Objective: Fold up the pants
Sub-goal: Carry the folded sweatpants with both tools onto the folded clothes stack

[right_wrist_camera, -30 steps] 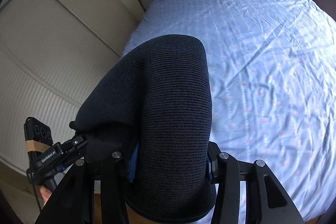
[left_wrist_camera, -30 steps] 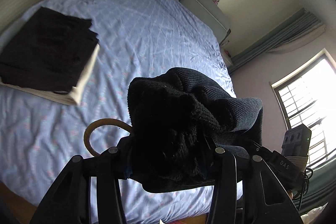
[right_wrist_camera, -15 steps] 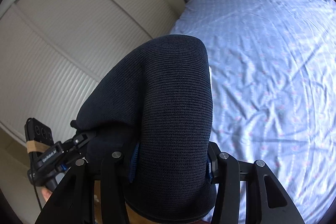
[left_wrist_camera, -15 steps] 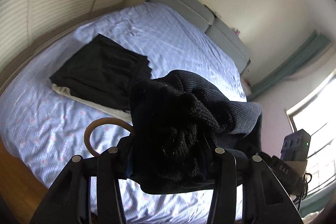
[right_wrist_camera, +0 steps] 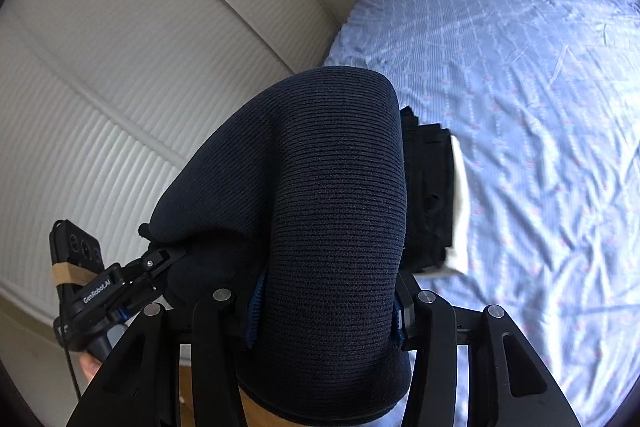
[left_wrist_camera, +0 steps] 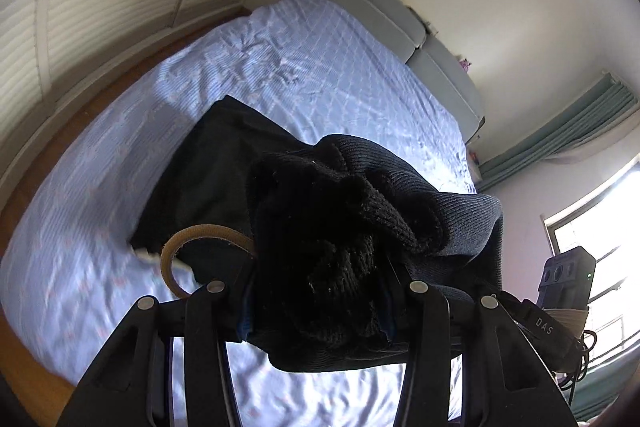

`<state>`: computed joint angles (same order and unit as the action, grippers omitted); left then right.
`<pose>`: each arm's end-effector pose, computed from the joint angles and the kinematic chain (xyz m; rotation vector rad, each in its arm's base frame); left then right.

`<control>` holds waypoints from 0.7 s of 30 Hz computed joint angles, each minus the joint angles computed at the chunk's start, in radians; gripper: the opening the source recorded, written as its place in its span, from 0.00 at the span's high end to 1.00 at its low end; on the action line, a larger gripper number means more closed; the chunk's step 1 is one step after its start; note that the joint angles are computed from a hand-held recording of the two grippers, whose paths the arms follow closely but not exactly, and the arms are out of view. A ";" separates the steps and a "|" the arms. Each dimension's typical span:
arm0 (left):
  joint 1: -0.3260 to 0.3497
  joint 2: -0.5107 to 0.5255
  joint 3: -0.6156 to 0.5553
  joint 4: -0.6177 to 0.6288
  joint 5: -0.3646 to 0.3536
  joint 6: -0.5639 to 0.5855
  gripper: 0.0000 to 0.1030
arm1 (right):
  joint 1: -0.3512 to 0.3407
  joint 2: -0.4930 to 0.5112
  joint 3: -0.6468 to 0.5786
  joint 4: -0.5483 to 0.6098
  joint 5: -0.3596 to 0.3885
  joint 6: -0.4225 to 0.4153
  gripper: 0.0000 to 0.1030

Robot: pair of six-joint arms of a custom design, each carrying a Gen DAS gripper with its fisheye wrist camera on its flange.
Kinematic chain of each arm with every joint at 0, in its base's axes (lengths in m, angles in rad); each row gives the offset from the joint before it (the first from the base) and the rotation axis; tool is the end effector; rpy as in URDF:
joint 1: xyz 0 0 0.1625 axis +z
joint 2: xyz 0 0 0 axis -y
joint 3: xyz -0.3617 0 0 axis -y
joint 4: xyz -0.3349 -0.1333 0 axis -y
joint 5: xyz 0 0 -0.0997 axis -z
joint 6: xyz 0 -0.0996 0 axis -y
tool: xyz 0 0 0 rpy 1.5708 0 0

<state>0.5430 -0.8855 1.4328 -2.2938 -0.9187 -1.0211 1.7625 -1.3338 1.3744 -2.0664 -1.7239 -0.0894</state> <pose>-0.4366 -0.4898 0.2077 -0.0740 2.7983 -0.9364 0.2212 -0.5197 0.4559 0.3596 -2.9135 0.6902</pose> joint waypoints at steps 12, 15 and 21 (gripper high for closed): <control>0.324 0.215 -0.324 0.040 -0.257 0.281 0.56 | -0.017 0.389 -0.347 0.033 -0.111 0.047 0.53; 0.358 0.278 -0.400 0.090 -0.266 0.319 0.55 | -0.032 0.466 -0.429 0.067 -0.150 0.053 0.53; 0.400 0.316 -0.424 0.124 -0.307 0.346 0.53 | -0.055 0.508 -0.455 0.089 -0.193 0.035 0.43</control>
